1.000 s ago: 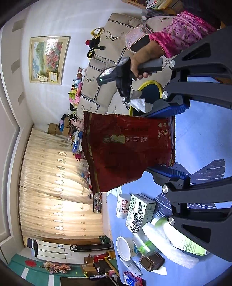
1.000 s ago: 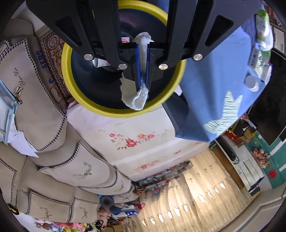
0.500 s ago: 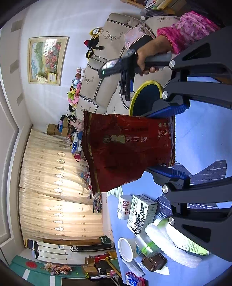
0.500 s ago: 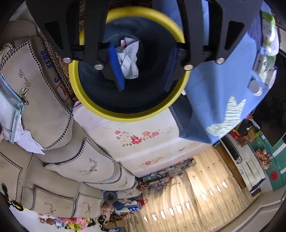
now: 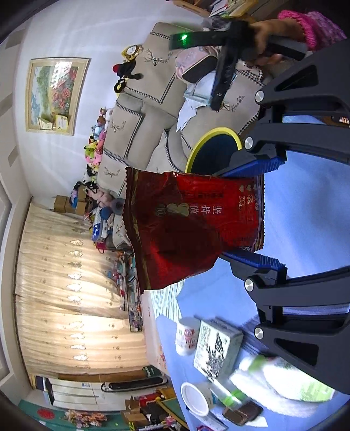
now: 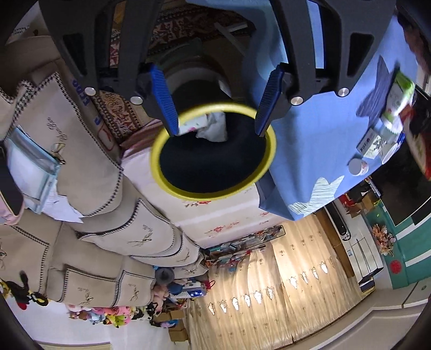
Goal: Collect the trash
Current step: 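Carry the red snack bag over the bin and open the left gripper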
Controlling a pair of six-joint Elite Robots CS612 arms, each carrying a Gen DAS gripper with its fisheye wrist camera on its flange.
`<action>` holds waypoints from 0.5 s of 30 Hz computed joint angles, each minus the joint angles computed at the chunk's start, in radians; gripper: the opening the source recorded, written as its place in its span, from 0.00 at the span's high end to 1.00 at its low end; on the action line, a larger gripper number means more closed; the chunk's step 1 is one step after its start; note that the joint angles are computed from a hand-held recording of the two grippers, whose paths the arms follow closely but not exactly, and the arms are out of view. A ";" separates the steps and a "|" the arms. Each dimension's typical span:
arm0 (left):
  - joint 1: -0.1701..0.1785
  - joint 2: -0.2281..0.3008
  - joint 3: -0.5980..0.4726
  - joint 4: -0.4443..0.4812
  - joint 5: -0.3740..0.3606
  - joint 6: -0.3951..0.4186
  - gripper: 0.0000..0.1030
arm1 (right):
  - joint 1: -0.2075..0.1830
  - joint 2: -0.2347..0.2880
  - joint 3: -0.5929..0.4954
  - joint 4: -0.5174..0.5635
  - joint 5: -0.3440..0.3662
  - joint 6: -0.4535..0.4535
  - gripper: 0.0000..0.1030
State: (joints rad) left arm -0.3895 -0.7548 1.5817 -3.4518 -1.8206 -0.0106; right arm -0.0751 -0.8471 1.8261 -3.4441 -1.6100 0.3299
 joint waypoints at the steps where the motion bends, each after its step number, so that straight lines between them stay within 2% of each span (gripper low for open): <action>1: -0.005 0.003 -0.012 0.017 -0.006 0.003 0.52 | -0.003 -0.003 0.011 -0.010 0.003 0.005 0.45; 9: -0.041 0.027 -0.108 0.156 -0.054 0.057 0.52 | -0.019 -0.010 0.062 -0.066 0.005 0.034 0.44; 15: -0.069 0.062 -0.218 0.307 -0.102 0.094 0.52 | -0.034 -0.008 0.072 -0.093 0.025 0.058 0.42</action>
